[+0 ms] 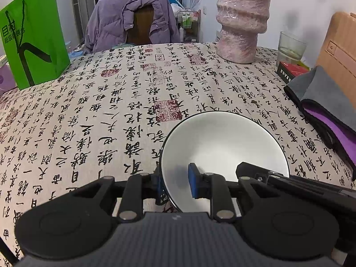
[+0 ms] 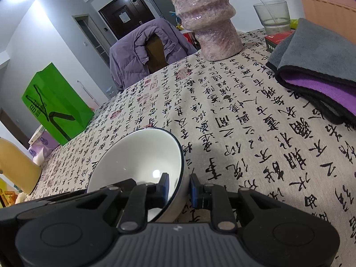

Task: Organize plates and bowls
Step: 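Lift the second white bowl off the table with both grippers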

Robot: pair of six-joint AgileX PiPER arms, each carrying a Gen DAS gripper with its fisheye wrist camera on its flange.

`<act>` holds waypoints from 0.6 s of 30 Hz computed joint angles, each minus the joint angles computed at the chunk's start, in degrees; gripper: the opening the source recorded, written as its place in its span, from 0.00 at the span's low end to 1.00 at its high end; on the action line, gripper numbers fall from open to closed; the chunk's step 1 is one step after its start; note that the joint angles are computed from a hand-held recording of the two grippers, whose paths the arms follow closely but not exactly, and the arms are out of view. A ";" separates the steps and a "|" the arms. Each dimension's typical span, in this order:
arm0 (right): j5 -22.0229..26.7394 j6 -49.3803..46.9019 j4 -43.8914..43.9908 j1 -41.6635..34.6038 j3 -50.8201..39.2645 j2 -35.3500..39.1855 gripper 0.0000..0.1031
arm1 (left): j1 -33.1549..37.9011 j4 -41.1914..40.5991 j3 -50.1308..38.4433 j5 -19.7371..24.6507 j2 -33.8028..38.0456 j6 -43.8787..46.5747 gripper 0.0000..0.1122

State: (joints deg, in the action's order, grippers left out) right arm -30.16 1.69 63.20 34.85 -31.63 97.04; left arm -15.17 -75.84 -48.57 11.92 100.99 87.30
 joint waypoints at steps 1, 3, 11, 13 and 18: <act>0.01 0.04 -0.08 -0.02 -0.03 0.02 0.18 | 0.05 -0.31 0.04 0.03 -0.03 0.31 0.20; -0.08 -0.06 -0.11 0.10 -0.04 0.04 0.18 | 0.17 0.62 -0.04 0.16 -0.13 -0.71 0.20; -2.21 1.83 -1.46 1.51 0.74 -0.69 0.18 | 1.15 -1.19 0.97 0.97 -2.31 1.51 0.20; -2.80 2.53 -1.85 1.78 1.10 -0.97 0.18 | 1.26 -1.52 1.33 1.07 -2.86 1.95 0.20; -3.67 5.64 -4.42 2.02 2.05 -1.47 0.17 | 1.67 -4.97 2.67 1.13 -4.39 5.48 0.20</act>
State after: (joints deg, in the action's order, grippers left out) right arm -33.83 7.34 58.77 36.87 -29.58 95.58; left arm -13.50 -80.81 -45.90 13.05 96.60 92.78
